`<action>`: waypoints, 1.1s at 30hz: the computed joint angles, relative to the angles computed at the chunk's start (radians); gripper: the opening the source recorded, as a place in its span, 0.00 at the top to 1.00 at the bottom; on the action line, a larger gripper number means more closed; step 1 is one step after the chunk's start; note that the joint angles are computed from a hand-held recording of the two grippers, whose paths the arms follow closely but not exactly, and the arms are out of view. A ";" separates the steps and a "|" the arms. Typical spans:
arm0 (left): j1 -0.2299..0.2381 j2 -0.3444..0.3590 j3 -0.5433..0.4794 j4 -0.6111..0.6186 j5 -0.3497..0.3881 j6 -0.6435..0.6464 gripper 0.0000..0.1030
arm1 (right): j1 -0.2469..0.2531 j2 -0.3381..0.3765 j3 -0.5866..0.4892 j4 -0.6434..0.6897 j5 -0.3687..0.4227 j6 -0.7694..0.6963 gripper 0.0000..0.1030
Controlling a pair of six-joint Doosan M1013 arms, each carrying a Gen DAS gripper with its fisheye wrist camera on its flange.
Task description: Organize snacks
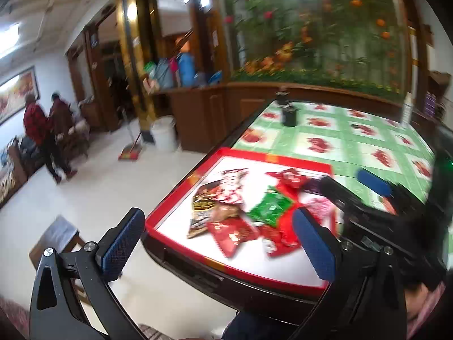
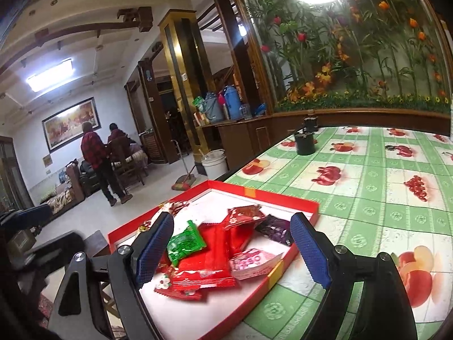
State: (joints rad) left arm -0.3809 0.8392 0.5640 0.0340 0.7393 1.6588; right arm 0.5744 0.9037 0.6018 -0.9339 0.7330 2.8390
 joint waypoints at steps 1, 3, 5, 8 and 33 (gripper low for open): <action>0.002 0.012 -0.021 0.011 0.018 -0.018 0.00 | 0.000 0.004 -0.007 0.013 -0.001 -0.013 0.17; 0.005 0.039 -0.071 0.041 0.054 -0.051 0.00 | 0.000 0.012 -0.023 0.033 -0.001 -0.038 0.17; 0.008 0.058 -0.105 0.061 0.079 -0.071 0.00 | 0.001 0.019 -0.035 0.046 -0.002 -0.058 0.17; 0.015 0.093 -0.175 0.061 0.127 -0.094 0.00 | 0.001 0.028 -0.051 0.067 0.002 -0.085 0.17; 0.023 0.206 -0.385 0.101 0.254 -0.131 0.00 | 0.004 0.089 -0.171 0.170 0.048 -0.209 0.17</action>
